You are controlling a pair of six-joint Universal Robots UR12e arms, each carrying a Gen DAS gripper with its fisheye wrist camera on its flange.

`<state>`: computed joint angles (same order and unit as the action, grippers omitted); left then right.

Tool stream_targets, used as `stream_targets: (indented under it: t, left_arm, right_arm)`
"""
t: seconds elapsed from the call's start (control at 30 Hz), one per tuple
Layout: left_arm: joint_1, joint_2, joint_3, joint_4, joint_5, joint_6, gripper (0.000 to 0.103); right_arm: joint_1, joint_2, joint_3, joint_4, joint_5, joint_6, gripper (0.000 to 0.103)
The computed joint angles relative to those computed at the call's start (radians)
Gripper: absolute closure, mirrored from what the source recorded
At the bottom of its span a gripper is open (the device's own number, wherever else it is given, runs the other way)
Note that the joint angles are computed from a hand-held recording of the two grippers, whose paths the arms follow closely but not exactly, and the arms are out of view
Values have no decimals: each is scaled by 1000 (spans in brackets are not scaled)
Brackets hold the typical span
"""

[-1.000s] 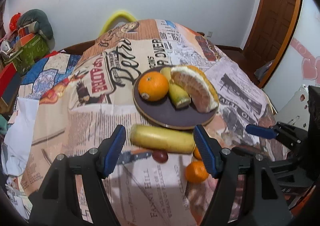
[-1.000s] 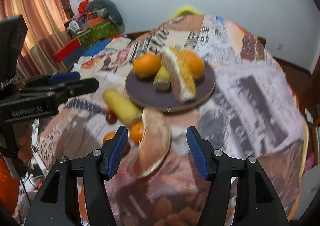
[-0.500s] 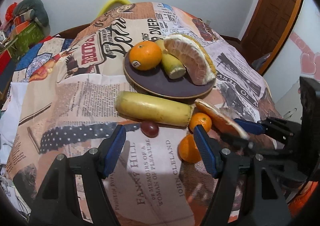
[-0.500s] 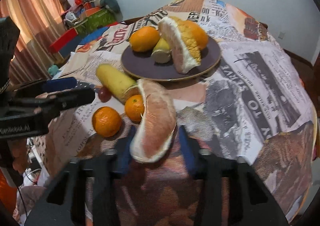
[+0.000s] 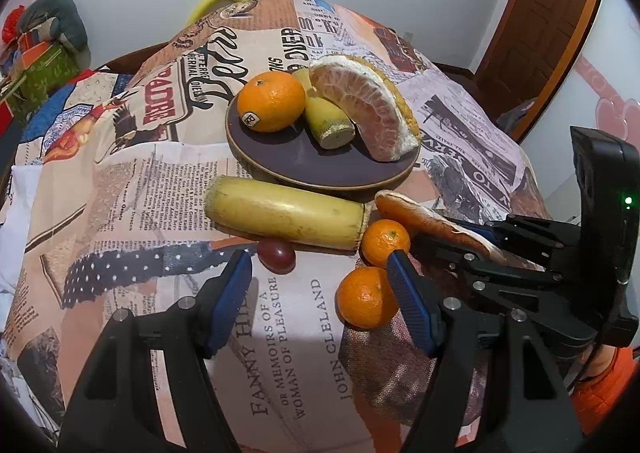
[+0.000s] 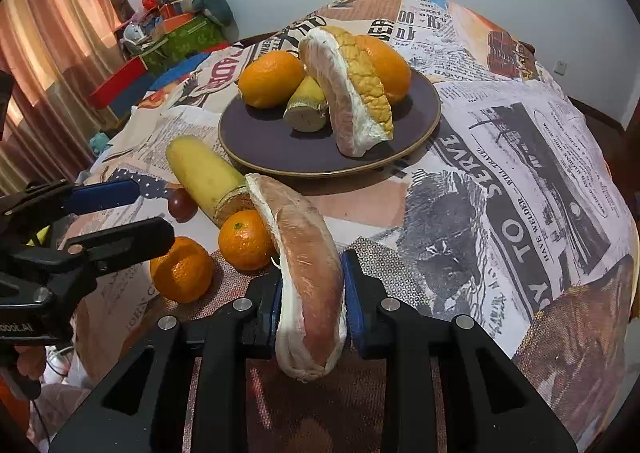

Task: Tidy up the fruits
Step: 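Move left tool to small mandarin while right tool moves to second pomelo segment, then close left tool on mandarin while right tool grasps second pomelo segment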

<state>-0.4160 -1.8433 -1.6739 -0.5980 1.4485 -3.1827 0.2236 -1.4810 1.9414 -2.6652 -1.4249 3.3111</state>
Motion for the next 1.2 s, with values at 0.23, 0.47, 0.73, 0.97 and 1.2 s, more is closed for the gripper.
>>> stream_targets:
  t: [0.23,0.47,0.73,0.97,1.2]
  left_arm:
    - [-12,2,-8,17,-6,5,33]
    - [-22,-1,-20,17,-9,12,37]
    - [-29,-3,-27,11,-9,10,65]
    - [-21,7,-38,24,-30,18,66]
    - [-6,20,-37,72,-25,5,67]
  right_arm:
    - [-14,-44,39,-30,1,32,81]
    - [-26,-91,72,-53,-21,54,81]
    - [-25,-102,84,-62,-25,73,81]
    - [-22,-96,78,-67,-17,76,81]
    - [-22,-75,54,-86,-8,69,81]
